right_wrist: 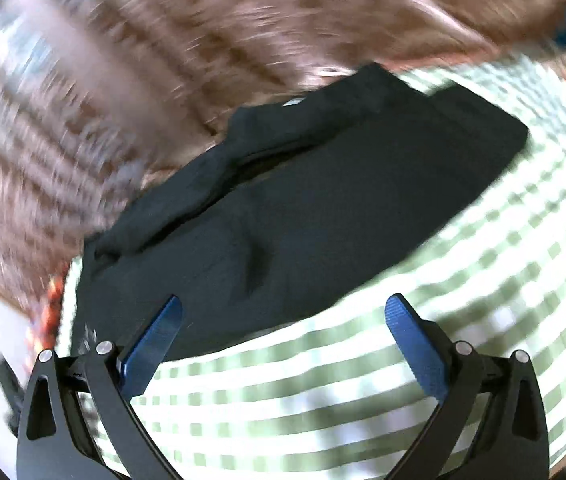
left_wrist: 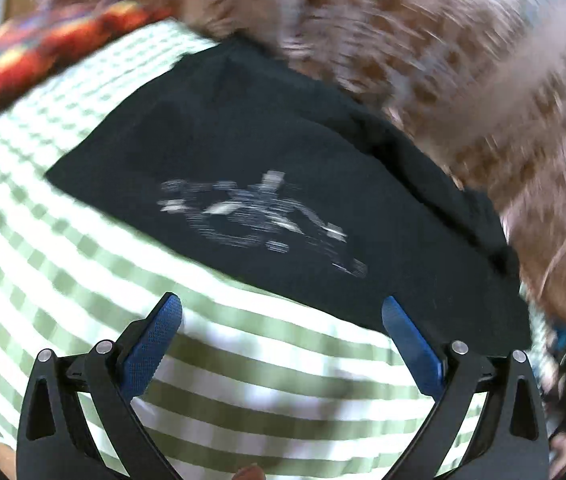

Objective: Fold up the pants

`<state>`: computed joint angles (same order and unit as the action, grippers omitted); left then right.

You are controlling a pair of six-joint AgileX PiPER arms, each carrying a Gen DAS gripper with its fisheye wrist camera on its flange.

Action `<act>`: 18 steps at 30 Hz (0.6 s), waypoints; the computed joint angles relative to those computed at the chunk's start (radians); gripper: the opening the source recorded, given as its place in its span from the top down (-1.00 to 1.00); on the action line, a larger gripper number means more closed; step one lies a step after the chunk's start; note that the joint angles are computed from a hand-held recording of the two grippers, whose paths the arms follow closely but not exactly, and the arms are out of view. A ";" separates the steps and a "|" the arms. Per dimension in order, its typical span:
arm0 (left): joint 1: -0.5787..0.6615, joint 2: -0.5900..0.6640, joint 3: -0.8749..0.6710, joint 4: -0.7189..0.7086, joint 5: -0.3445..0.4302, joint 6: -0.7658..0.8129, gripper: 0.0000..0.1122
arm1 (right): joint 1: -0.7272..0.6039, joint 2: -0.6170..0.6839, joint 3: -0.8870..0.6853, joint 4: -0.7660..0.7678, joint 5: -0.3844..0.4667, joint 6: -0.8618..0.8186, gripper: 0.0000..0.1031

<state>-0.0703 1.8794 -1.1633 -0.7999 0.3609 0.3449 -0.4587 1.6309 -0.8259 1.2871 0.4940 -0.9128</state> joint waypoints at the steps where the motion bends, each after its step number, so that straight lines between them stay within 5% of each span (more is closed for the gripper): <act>1: 0.041 0.010 0.001 -0.089 0.024 0.070 -0.77 | -0.046 0.019 -0.004 0.019 0.023 -0.008 -0.94; 4: 0.161 0.050 -0.013 -0.240 0.111 0.167 -0.77 | -0.179 0.115 -0.061 0.059 0.096 -0.009 -0.60; 13: 0.254 0.109 -0.081 -0.357 0.177 0.173 -0.67 | -0.279 0.384 -0.323 0.060 0.117 0.130 -0.39; 16: 0.263 0.146 -0.126 -0.335 0.184 0.113 -0.37 | -0.271 0.431 -0.403 0.000 0.102 0.204 -0.18; 18: 0.265 0.163 -0.153 -0.322 0.182 0.093 0.15 | -0.261 0.454 -0.453 -0.078 0.092 0.276 0.09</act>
<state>0.1948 2.0421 -1.3159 -1.1219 0.5425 0.4380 -0.7197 2.0848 -1.2787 1.2096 0.5861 -0.6364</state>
